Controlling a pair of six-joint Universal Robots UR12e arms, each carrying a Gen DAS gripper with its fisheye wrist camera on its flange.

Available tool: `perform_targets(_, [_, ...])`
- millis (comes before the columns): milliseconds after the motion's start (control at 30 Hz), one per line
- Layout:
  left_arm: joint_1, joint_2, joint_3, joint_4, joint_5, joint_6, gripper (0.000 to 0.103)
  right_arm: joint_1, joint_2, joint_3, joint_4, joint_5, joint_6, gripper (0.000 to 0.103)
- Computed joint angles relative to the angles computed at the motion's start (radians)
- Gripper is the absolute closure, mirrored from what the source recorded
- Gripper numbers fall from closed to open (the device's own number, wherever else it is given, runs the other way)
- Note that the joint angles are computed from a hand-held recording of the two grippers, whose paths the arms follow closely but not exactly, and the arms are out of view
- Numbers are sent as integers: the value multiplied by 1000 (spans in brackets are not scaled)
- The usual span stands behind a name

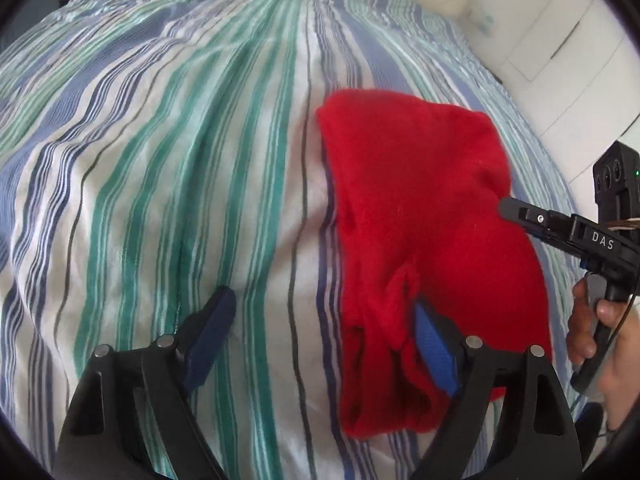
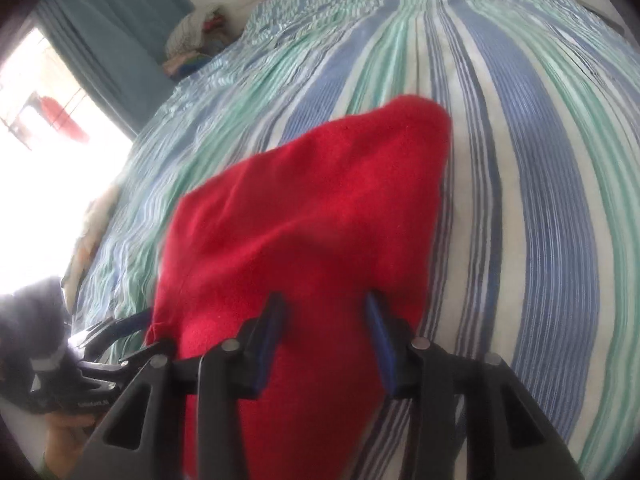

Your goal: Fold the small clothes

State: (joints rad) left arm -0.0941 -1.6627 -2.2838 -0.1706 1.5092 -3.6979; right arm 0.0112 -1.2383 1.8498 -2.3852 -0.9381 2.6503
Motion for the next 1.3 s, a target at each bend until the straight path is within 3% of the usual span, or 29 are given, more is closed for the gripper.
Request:
perform_targets(33, [10,18,-13,14,-9,-11,16,-13,-10,15,-19,33,22,59])
perform_targets(67, [17,32,-27,43,-19,-26,14,-32,-24,29,-24,78,42,43])
perform_targets(100, [27,39,-43,97,-35,-44,12,-55,-37,46,-28,134,60,21])
perform_targets(133, [39,40,-58,156,-59,-62,10,-80,-51,66,-42,190,79,14])
perform_targets(200, [65,24,-67,216,-127,-96,7,-123,-65,98,-77,268,116,12])
perform_targets(300, [74,-29,-37,194,-218,-103,8,-139,-51,77,85,283,79,12])
perform_targets(433, [32,-75,10,186,-187,-24,8,-117,-13,87,119,315,89,12])
perform_targets(467, [29,-84,16,197,-197,-24,23,-107,-2,95,76,311,126,13])
perform_targets(500, [31,-91,22,197,-225,-29,68,-98,3,109,-9,303,176,17])
perform_targets(533, [39,-94,33,163,-259,-42,75,-89,8,115,-57,307,193,24])
perform_targets(567, [39,-93,39,157,-256,-69,76,-78,11,109,-64,304,186,53])
perform_targets(600, [38,-86,43,155,-248,-74,78,-65,10,100,-82,260,201,68])
perform_targets(667, [30,-60,49,164,-224,-48,79,-48,-8,99,-130,208,222,70])
perform_targets(767, [32,-18,59,196,-205,-16,79,-42,-51,98,-199,214,185,72])
perform_targets(967, [34,55,98,218,-170,45,78,-45,-94,49,-295,333,218,71])
perform_targets(1033, [31,52,111,189,-150,65,74,-41,-98,36,-300,344,224,71])
perform_targets(1067, [28,49,113,161,-134,72,66,-33,-95,27,-301,334,230,70])
perform_targets(1133, [2,38,111,83,-39,69,42,-26,-90,22,-258,291,202,62])
perform_targets(1167, [-23,30,110,43,42,61,28,-19,-86,16,-210,241,173,47])
perform_targets(1200, [-49,27,101,15,128,52,26,-14,-86,19,-182,174,151,25])
perform_targets(1233, [-76,27,94,-18,207,42,26,-14,-90,37,-186,111,134,20])
perform_targets(1300, [-121,30,82,-70,311,24,24,-32,-114,91,-198,48,70,19])
